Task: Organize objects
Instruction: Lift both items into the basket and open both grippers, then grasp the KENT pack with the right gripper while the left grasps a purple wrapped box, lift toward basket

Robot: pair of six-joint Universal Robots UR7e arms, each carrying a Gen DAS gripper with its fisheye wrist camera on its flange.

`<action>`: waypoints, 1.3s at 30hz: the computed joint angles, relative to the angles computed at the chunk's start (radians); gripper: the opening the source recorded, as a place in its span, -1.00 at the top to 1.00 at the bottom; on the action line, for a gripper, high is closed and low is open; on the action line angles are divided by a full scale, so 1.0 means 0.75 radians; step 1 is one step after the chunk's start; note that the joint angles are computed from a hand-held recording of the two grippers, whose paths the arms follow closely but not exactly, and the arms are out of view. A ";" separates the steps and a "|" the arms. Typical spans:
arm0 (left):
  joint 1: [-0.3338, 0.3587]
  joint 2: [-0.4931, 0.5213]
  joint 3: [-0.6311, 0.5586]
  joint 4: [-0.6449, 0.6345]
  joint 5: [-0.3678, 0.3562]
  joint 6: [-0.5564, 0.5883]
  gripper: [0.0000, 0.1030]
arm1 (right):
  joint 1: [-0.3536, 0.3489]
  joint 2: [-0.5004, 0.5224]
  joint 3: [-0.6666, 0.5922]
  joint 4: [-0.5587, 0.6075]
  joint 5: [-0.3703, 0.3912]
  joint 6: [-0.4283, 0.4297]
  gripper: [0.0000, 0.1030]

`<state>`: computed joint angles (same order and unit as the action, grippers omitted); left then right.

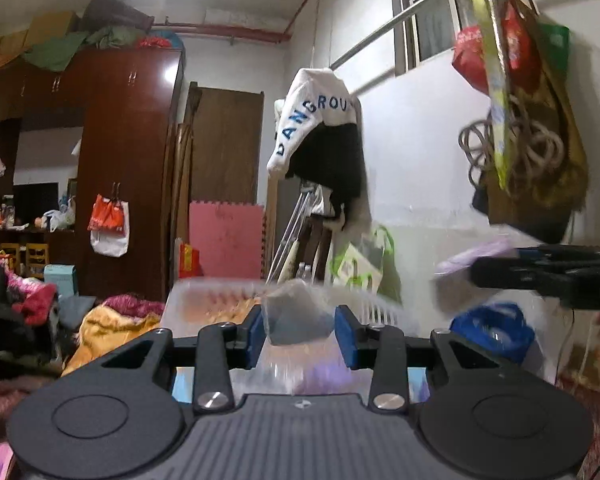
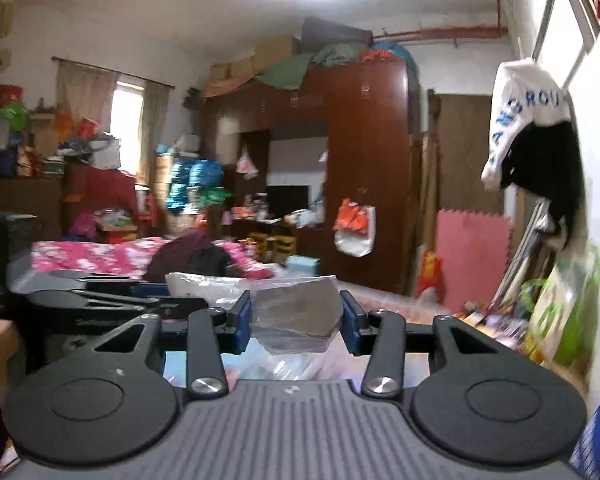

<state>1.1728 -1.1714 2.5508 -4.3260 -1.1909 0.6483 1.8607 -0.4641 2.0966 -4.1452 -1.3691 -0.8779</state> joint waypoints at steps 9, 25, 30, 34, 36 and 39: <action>0.063 0.080 -0.433 0.505 0.189 -0.122 0.10 | 0.061 0.097 -0.462 0.458 -0.303 0.156 0.00; 0.120 -0.047 -0.085 0.206 0.269 -0.062 -0.78 | -0.072 -0.006 -0.062 0.183 -0.207 0.160 -1.00; 0.189 -0.013 0.041 0.135 0.273 -0.079 -0.78 | -0.222 0.113 0.126 -0.069 -0.098 0.111 -1.00; 0.166 0.047 0.030 0.175 0.334 -0.005 -0.78 | -0.257 0.192 0.129 -0.117 -0.115 0.105 -1.00; 0.150 0.093 0.013 0.154 0.370 0.025 -0.78 | -0.223 0.227 0.086 -0.121 -0.201 0.095 -1.00; 0.139 0.143 -0.014 0.137 0.421 0.025 -0.78 | -0.215 0.248 0.062 -0.118 -0.223 0.079 -1.00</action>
